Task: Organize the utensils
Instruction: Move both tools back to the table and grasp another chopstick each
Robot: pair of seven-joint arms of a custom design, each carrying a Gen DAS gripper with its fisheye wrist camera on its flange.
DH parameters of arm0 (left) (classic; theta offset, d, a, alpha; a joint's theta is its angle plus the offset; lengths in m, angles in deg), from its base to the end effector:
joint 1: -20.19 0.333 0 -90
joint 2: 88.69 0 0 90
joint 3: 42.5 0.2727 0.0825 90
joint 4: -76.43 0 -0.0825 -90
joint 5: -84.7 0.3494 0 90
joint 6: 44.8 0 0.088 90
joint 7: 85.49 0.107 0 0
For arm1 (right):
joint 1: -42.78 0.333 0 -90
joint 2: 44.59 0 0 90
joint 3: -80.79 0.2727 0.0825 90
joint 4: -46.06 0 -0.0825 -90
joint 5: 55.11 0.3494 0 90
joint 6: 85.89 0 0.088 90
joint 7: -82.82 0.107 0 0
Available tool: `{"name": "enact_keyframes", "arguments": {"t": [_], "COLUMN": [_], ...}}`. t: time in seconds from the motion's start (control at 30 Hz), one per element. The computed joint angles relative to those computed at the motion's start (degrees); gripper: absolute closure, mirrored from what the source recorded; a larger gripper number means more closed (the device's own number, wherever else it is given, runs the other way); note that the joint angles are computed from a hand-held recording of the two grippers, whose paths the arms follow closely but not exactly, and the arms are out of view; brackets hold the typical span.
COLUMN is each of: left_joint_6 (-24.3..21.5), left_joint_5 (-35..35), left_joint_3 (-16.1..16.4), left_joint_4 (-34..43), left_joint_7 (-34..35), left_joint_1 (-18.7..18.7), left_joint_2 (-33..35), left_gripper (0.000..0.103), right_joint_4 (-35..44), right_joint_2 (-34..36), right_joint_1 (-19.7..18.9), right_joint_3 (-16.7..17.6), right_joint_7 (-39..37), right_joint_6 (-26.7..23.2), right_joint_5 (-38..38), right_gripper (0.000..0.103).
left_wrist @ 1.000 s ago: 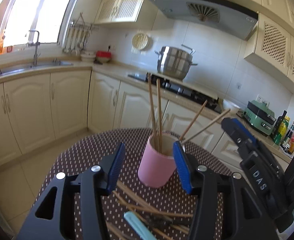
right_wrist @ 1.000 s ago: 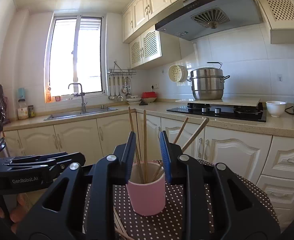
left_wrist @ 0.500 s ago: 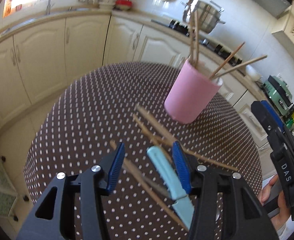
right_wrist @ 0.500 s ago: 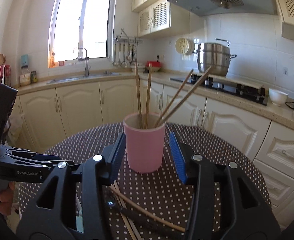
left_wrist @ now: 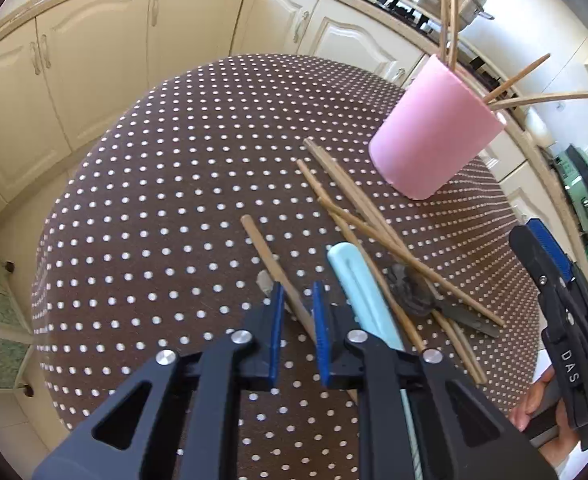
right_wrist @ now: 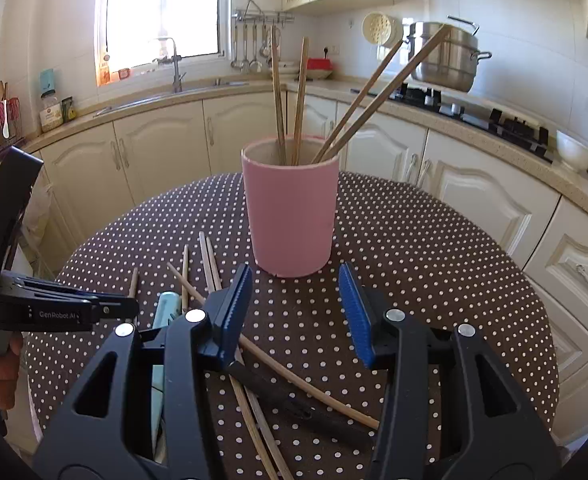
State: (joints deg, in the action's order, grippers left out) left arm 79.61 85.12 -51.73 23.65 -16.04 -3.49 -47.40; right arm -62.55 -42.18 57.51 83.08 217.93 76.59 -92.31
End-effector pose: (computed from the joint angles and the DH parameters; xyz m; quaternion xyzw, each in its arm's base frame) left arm 0.6330 -0.3544 0.4968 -0.6283 0.7300 -0.2653 0.0429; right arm 0.5497 0.2006 0.5461 -0.6382 0.6130 -0.3106 0.3471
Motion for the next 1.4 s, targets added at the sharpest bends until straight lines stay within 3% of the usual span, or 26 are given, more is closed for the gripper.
{"name": "enact_keyframes", "arguments": {"t": [0.13,0.23,0.37,0.5,0.6,0.83,0.97,1.0,1.03,1.27,1.4], "left_joint_6": [-2.5,-1.2,4.5,12.0,17.3,21.0,21.3,21.7,21.7,25.1,30.4], "left_joint_5": [1.3,1.6,1.5,1.2,0.3,-1.4,-2.1,-2.3,-2.5,-3.1,-3.1], "left_joint_3": [0.6,0.9,0.9,0.5,-0.2,-1.0,-1.4,-1.5,-1.6,-1.5,-1.3], "left_joint_4": [4.2,3.1,-3.6,-10.2,-14.8,-15.6,-14.3,-14.4,-14.1,-14.9,-17.6], "left_joint_7": [0.3,-0.2,-1.0,-1.2,-0.1,1.9,3.2,3.6,4.0,5.4,5.5], "left_joint_1": [-0.8,-0.9,0.0,0.9,1.7,1.9,1.8,1.8,1.8,1.2,1.0], "left_joint_2": [2.3,1.8,-1.9,-5.9,-8.7,-9.5,-9.1,-9.3,-9.1,-10.1,-11.9], "left_gripper": [0.09,0.094,0.098,0.098,0.098,0.098,0.098,0.098,0.098,0.098,0.098], "right_joint_4": [1.1,2.9,8.0,13.8,18.2,25.7,26.3,23.9,23.3,29.0,23.7], "right_joint_2": [0.8,2.0,5.1,8.8,11.1,15.6,16.1,15.1,14.9,18.5,15.2], "right_joint_1": [-0.5,-0.7,-0.9,-0.7,-1.2,-1.1,-2.1,-0.7,-0.5,-0.6,-0.8], "right_joint_3": [0.6,1.2,2.3,2.7,3.4,3.3,4.1,3.1,3.0,3.0,3.3], "right_joint_7": [-9.9,-17.6,-29.1,-35.8,-42.0,-49.0,-51.7,-48.6,-48.3,-49.0,-48.7], "right_joint_6": [-2.2,-4.6,-10.7,-16.8,-23.1,-32.6,-33.4,-29.7,-29.3,-31.4,-24.4], "right_joint_5": [9.8,17.5,26.9,30.8,34.8,38.9,43.2,41.1,40.6,40.7,41.3], "right_gripper": [0.058,0.058,0.058,0.068,0.068,0.07,0.088,0.088,0.089,0.097,0.097]}}
